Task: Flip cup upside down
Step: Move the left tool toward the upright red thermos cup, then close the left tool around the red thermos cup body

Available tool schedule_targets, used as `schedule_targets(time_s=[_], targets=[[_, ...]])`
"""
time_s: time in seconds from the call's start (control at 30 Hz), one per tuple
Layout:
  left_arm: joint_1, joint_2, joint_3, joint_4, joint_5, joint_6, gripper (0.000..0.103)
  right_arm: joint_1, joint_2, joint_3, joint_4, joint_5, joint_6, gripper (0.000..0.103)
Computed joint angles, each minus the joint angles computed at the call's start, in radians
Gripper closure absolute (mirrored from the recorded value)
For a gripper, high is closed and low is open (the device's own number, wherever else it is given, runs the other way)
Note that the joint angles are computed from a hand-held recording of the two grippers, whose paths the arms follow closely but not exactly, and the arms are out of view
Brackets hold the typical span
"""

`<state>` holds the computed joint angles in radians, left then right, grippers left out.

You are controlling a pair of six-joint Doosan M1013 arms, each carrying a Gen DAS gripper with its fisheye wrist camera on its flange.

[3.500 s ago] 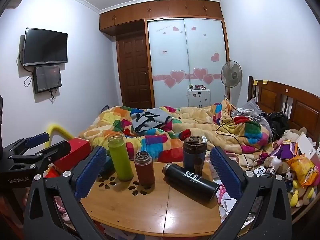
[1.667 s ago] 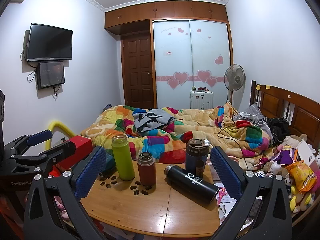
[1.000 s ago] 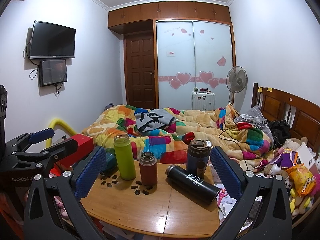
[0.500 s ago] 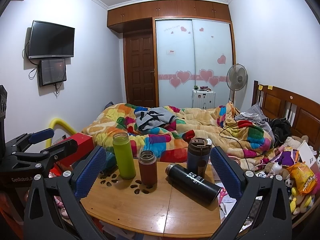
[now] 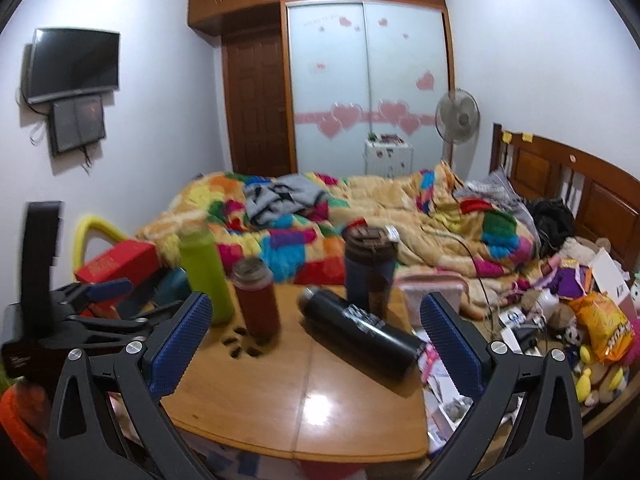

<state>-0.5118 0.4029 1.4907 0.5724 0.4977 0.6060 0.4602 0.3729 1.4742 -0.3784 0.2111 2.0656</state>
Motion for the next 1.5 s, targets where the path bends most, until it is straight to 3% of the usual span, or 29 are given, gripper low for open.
schedule_targets(time_s=[0.03, 0.13, 0.43, 0.53, 0.6, 0.67, 0.77, 1.03, 1.17, 1.43, 1.5], targets=[[0.005, 0.017, -0.013, -0.037, 0.002, 0.025, 0.001, -0.003, 0.008, -0.005, 0.025, 0.016, -0.027, 0.000], [0.019, 0.070, -0.060, -0.098, 0.018, 0.088, 0.018, -0.017, 0.025, -0.011, 0.129, 0.051, -0.127, 0.000], [0.038, 0.184, -0.195, -0.029, 0.058, 0.048, 0.018, -0.054, 0.074, -0.042, 0.403, 0.140, -0.337, 0.000], [0.039, 0.210, -0.228, 0.010, 0.079, 0.036, 0.021, -0.055, 0.086, -0.052, 0.424, 0.163, -0.354, 0.000], [0.037, 0.219, -0.243, 0.016, 0.088, 0.047, 0.035, -0.056, 0.091, -0.055, 0.443, 0.170, -0.377, 0.000], [0.034, 0.224, -0.252, 0.034, 0.110, 0.048, 0.041, -0.054, 0.097, -0.062, 0.449, 0.179, -0.386, 0.000], [0.035, 0.212, -0.239, 0.005, 0.105, 0.089, 0.042, -0.053, 0.103, -0.065, 0.458, 0.187, -0.400, 0.000], [0.039, 0.126, -0.122, -0.172, 0.037, 0.287, 0.042, -0.047, 0.102, -0.045, 0.530, 0.157, -0.489, 0.000], [0.044, 0.072, -0.050, -0.325, 0.003, 0.431, 0.042, -0.033, 0.113, -0.038, 0.556, 0.164, -0.547, 0.000], [0.080, 0.019, 0.014, -0.765, 0.006, 0.794, 0.042, -0.009, 0.133, -0.011, 0.936, 0.180, -0.960, 0.000], [0.090, 0.014, 0.023, -0.859, 0.010, 0.861, 0.042, -0.001, 0.143, -0.018, 0.977, 0.189, -1.020, 0.001]])
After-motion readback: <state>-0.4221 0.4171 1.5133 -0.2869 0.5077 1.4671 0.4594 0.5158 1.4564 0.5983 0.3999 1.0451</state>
